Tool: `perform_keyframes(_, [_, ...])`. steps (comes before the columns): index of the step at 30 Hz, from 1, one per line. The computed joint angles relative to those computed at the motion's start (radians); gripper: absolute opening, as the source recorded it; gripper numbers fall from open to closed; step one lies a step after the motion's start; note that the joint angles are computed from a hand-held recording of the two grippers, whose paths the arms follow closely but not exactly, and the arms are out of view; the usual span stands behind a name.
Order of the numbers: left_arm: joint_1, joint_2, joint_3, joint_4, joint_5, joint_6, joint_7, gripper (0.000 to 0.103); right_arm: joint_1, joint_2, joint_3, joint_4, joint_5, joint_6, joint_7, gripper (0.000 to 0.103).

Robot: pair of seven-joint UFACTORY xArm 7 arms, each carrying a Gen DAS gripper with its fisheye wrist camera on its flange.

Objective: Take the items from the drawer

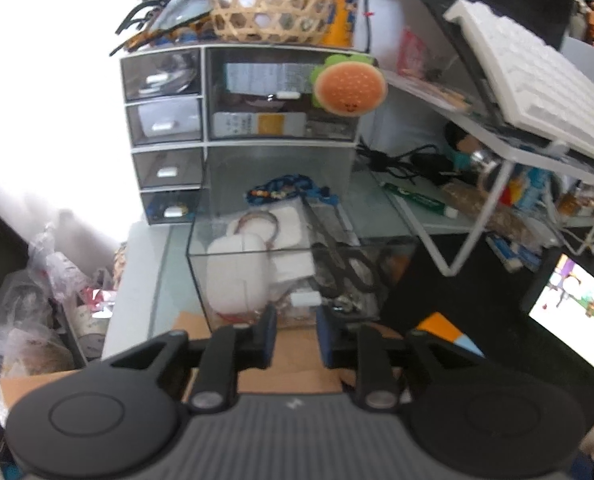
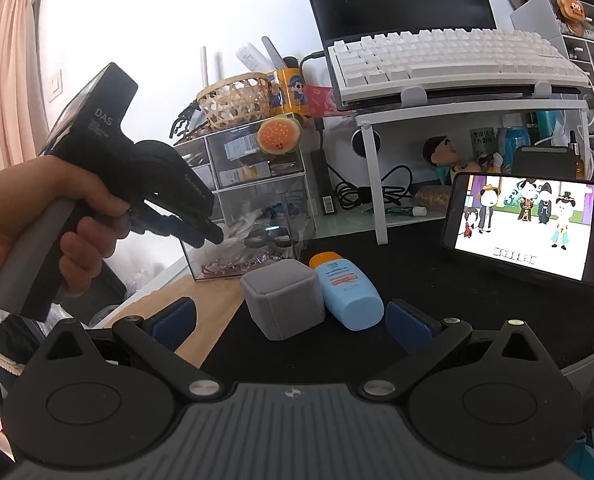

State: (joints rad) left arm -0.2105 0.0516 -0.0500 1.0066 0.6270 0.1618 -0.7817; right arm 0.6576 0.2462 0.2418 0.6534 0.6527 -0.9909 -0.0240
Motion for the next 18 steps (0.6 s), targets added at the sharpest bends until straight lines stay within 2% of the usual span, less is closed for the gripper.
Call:
perform_keyframes(2, [0.005, -0.009, 0.001, -0.019, -0.009, -0.03, 0.011, 0.04, 0.002, 0.002, 0.0, 0.002, 0.002, -0.002, -0.001, 0.103])
perform_keyframes(4, [0.01, -0.017, 0.002, -0.035, -0.008, -0.062, 0.021, 0.042, 0.004, 0.003, 0.001, 0.005, 0.003, -0.004, -0.003, 0.103])
perform_keyframes(6, [0.017, -0.026, 0.009, -0.051, 0.039, -0.096, -0.005, 0.048, 0.005, 0.004, 0.001, 0.007, 0.005, -0.006, -0.004, 0.103])
perform_keyframes(10, [0.039, -0.036, 0.015, -0.073, 0.118, -0.151, -0.054, 0.052, 0.009, 0.007, 0.002, 0.011, 0.008, -0.009, -0.007, 0.103])
perform_keyframes(14, [0.065, -0.044, 0.014, -0.111, 0.066, -0.219, 0.001, 0.054, 0.012, 0.009, 0.003, 0.016, 0.011, -0.013, -0.009, 0.103])
perform_keyframes(18, [0.096, -0.049, 0.029, -0.123, 0.207, -0.284, -0.097, 0.062, 0.016, 0.014, 0.003, 0.028, 0.008, -0.006, -0.024, 0.103])
